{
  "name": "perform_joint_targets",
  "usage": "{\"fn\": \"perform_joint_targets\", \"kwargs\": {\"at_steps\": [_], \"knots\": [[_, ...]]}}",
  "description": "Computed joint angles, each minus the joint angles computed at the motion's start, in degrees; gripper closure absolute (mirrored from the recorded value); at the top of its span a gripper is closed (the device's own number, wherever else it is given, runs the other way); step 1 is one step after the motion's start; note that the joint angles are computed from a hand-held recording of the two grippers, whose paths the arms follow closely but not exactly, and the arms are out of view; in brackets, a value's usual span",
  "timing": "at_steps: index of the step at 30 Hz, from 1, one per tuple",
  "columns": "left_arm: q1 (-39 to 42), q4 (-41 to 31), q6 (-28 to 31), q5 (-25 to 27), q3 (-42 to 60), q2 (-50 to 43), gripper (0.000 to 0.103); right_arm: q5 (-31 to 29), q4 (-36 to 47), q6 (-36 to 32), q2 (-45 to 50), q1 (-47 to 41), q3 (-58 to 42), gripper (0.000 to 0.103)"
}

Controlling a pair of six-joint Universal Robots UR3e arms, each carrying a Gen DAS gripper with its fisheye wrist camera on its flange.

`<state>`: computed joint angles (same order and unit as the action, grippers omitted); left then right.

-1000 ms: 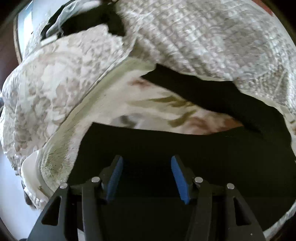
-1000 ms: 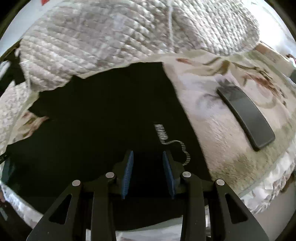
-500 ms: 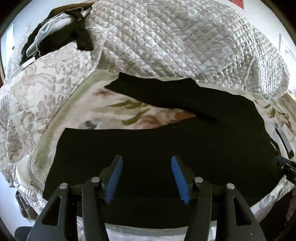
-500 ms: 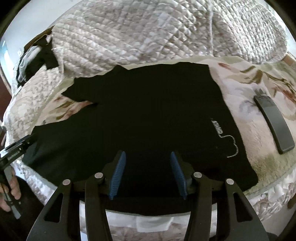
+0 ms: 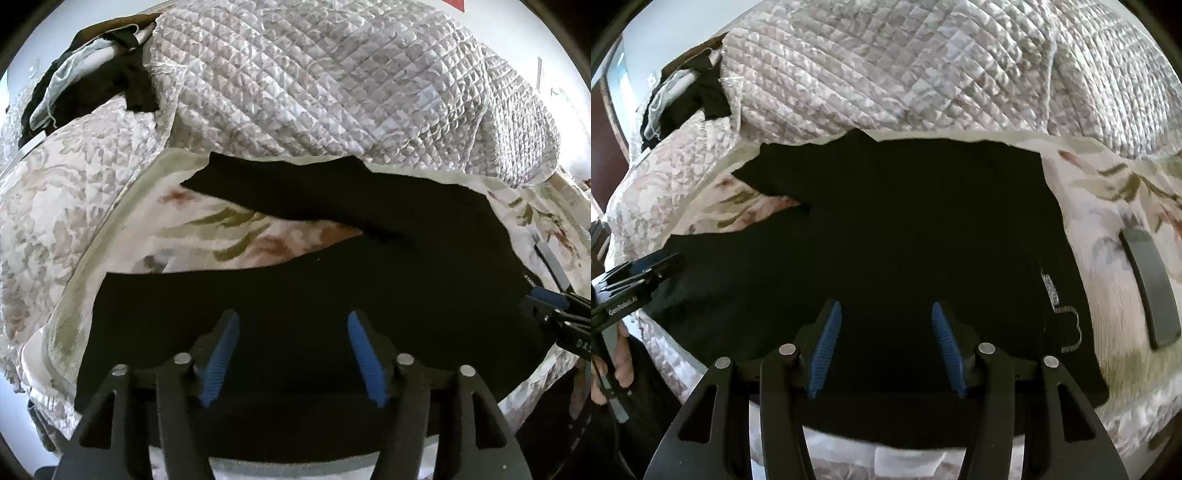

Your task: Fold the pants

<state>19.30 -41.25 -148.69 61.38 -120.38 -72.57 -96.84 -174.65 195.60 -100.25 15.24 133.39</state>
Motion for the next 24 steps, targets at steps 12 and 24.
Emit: {"fn": "perform_joint_targets", "kwargs": {"at_steps": [12,24], "knots": [[-5.8,0.4,-2.3,1.1,13.8,-15.0,0.029,11.5,10.0,-12.3,0.2,-11.4,-8.5,0.051],[-14.8,-2.9,-9.7,7.5,50.5,-46.2,0.026,18.0,17.5,-24.3,20.1,-17.6,-32.7,0.043]]}}
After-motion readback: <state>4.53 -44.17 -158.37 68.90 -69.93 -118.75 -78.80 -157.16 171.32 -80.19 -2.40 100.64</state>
